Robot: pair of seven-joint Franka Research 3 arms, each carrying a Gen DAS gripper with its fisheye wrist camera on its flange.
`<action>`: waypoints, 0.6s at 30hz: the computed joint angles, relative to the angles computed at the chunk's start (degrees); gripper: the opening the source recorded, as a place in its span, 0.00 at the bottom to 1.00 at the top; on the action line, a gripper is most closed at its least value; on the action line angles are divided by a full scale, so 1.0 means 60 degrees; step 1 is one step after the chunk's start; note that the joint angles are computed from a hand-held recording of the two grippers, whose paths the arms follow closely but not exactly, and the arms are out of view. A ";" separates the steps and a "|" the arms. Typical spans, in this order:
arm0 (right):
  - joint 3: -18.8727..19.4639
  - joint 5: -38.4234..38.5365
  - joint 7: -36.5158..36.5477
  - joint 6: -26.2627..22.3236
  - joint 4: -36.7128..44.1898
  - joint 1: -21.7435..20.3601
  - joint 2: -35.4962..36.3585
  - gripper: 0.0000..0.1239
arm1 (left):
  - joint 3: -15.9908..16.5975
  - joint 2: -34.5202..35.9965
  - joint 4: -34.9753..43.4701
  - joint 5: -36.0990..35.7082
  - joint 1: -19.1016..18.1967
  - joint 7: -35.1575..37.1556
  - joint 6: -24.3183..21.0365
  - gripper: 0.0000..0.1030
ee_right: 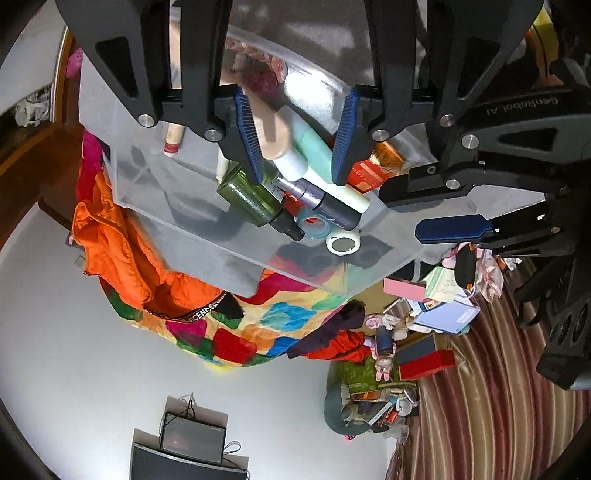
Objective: Organize objects
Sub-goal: 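Open both tools to drop the block and tube into the box, then withdraw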
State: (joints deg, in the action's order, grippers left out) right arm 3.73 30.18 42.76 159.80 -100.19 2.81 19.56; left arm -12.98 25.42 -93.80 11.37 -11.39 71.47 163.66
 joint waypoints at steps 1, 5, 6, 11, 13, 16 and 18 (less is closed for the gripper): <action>0.0048 0.0110 -0.0064 0.0045 -0.0074 -0.0047 -0.0068 0.30 | 0.0013 -0.0086 -0.0105 0.0019 -0.0004 -0.0029 0.0099 0.47; 0.0148 0.0600 -0.0336 0.0220 -0.0401 -0.0197 -0.0412 0.30 | 0.0072 -0.0397 -0.0463 0.0154 -0.0043 -0.0169 0.0438 0.49; 0.0179 0.0788 -0.0437 0.0268 -0.0509 -0.0248 -0.0523 0.30 | 0.0042 -0.0484 -0.0573 0.0146 -0.0015 -0.0172 0.0549 0.49; 0.0180 0.1632 -0.0849 0.0703 -0.1058 -0.0338 -0.1033 0.39 | 0.0345 -0.0973 -0.1249 0.0568 -0.0244 -0.0710 0.1348 0.62; 0.0260 0.2192 -0.1263 0.1052 -0.1398 -0.0393 -0.1301 0.45 | 0.0393 -0.1127 -0.1500 0.0746 -0.0276 -0.0877 0.1629 0.68; 0.0313 0.3130 -0.1951 0.1340 -0.1806 -0.0416 -0.1657 0.49 | 0.0741 -0.1357 -0.1871 0.1230 -0.0561 -0.1395 0.2096 0.79; 0.0304 0.3813 -0.2396 0.1542 -0.2049 -0.0384 -0.1859 0.57 | 0.1214 -0.1489 -0.2075 0.1778 -0.0958 -0.1981 0.2380 0.86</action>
State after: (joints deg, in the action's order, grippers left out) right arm 5.56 53.05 28.39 169.05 -112.48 0.50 8.41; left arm -5.70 16.48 -106.26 22.03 -17.13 59.59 177.94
